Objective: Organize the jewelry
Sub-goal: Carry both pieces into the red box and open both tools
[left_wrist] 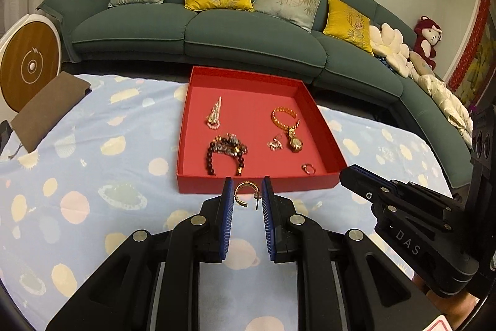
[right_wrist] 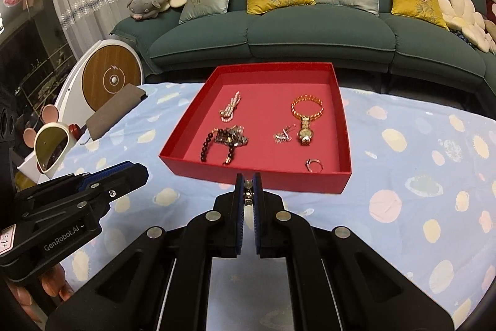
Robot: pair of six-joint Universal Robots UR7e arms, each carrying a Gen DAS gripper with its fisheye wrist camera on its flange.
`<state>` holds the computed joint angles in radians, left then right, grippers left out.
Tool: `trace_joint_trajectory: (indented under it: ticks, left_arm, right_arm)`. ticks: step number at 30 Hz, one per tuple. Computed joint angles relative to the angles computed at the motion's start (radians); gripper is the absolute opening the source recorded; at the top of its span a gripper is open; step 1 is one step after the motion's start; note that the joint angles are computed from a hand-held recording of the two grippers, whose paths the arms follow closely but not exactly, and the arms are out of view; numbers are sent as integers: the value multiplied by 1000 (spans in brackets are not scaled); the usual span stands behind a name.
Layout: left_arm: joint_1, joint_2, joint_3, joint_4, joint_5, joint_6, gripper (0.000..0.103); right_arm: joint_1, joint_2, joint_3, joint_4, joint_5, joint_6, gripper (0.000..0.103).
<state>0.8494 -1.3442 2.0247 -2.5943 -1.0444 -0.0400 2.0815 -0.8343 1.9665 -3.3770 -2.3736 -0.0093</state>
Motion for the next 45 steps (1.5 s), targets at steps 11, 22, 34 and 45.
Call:
trace_joint_trajectory:
  ticks: [11, 22, 34, 45]
  left_arm:
    - [58, 254, -242, -43, 8, 136, 15]
    - [113, 434, -369, -119, 59, 210, 16]
    - [145, 497, -413, -122, 83, 230, 16]
    - [151, 504, -429, -105, 93, 205, 24]
  right_arm:
    - [-94, 28, -173, 45, 55, -77, 4]
    - [-183, 131, -297, 60, 127, -127, 4]
    - [-219, 182, -344, 62, 139, -155, 4]
    - [-218, 196, -360, 57, 134, -179, 8]
